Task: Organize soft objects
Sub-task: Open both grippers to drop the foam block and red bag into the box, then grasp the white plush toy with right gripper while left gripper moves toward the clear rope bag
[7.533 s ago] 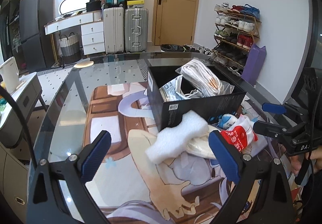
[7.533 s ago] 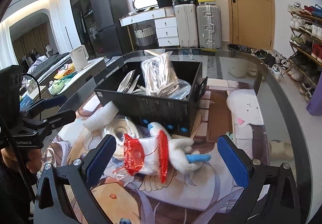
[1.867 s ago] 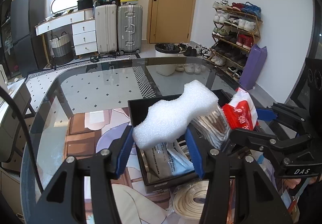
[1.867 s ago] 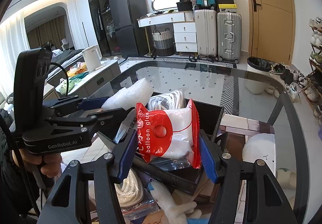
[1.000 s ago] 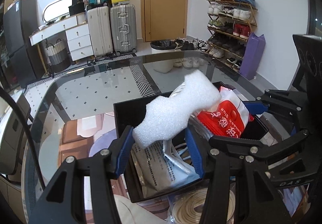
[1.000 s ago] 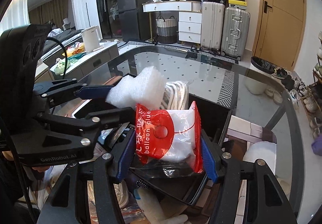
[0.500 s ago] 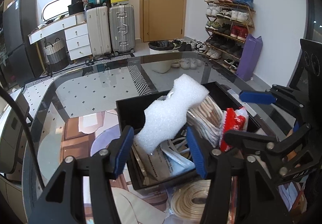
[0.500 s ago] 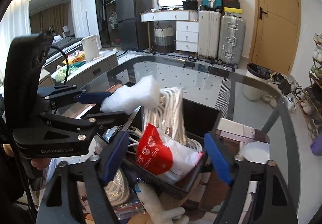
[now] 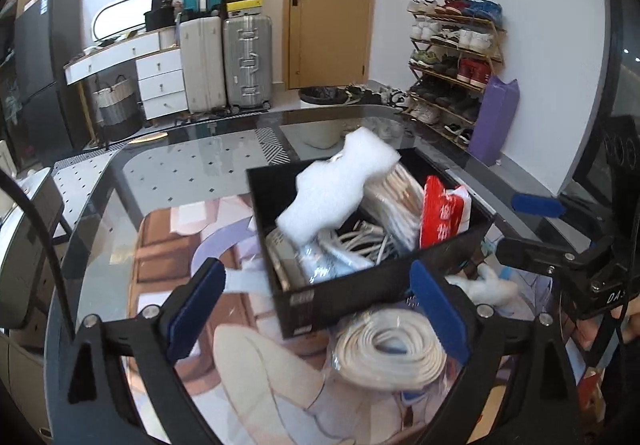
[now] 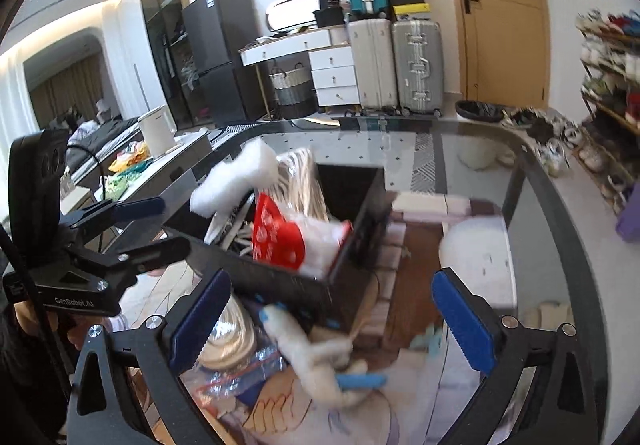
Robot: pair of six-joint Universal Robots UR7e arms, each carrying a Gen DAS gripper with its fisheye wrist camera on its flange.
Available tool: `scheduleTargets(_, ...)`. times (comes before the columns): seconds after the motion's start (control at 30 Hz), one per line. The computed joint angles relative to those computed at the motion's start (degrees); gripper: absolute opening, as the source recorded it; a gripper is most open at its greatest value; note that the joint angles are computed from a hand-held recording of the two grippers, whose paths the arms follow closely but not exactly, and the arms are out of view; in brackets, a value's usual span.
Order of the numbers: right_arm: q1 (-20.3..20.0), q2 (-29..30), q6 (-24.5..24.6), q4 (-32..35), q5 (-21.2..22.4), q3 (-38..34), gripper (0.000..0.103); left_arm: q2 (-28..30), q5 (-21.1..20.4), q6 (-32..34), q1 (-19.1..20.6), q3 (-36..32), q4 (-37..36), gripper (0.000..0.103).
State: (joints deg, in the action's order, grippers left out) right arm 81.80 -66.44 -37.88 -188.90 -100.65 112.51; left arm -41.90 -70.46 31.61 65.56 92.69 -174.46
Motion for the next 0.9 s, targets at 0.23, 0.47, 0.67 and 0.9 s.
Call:
scheduleTargets(0.23, -0.8, -1.7, 1.5, -2.0, -1.9, 4.6, 0.102, -2.2, -0.6, 1.2, 0.7, 4.7, -2.7, 0.095)
scheduleTargets(0.47, -0.7, -3.0, 3.7, -1.5, -2.8, 5.8, 0.102, -4.3, 0.2, 1.4, 1.0, 8.6, -5.1, 0.099)
scheduleTargets(0.67, -0.4, -2.0, 3.1, -0.8, -4.3, 5.3, 0.102, -5.5, 1.2, 1.0, 1.0, 11.2, -6.6, 0.103)
scheduleTargets(0.9, -0.4, -0.9, 3.1, 0.7, -4.8, 4.8, 0.102, -5.9, 0.8, -0.2, 1.6, 10.8, -6.2, 0.103)
